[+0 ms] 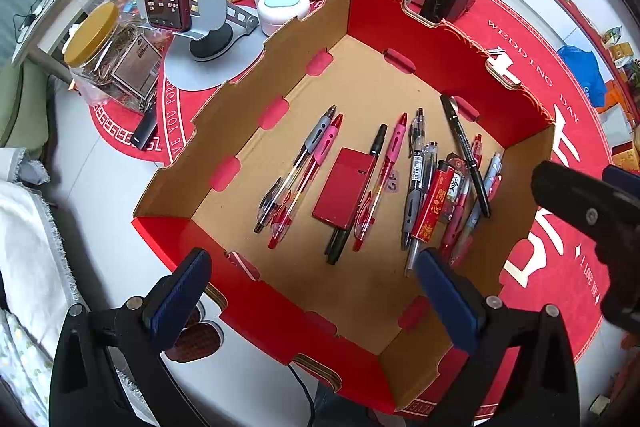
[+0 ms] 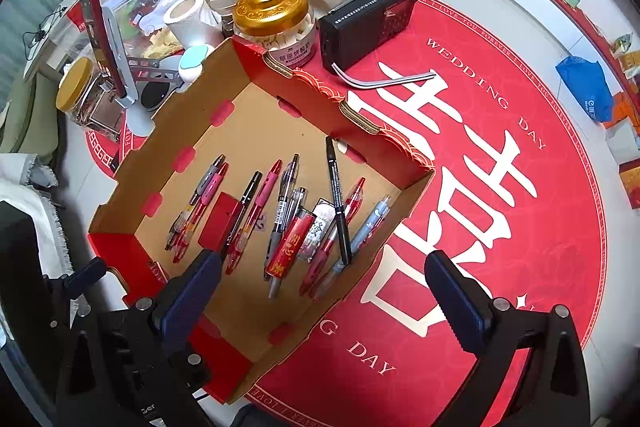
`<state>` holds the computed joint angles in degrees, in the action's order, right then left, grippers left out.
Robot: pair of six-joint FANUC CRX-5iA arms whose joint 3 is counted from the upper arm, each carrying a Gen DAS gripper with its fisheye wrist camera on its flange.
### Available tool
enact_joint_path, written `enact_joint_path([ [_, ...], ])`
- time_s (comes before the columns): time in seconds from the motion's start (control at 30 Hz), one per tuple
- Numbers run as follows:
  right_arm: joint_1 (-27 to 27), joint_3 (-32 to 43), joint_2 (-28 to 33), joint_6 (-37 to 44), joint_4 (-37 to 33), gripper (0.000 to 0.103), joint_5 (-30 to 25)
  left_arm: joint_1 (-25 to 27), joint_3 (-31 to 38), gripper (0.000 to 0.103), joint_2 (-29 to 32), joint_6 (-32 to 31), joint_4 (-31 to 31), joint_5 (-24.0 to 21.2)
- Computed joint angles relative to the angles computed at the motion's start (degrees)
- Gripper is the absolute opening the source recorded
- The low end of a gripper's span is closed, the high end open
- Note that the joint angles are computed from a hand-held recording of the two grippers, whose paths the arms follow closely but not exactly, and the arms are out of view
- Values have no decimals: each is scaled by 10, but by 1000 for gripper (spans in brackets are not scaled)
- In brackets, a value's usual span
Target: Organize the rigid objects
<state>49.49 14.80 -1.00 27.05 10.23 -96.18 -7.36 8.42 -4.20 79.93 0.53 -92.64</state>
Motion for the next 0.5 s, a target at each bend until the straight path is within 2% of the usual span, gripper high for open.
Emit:
enact_joint_path([
  [0.5,-3,4,5,10,-7,102,4,0,-2,102,5,2,12,-9],
])
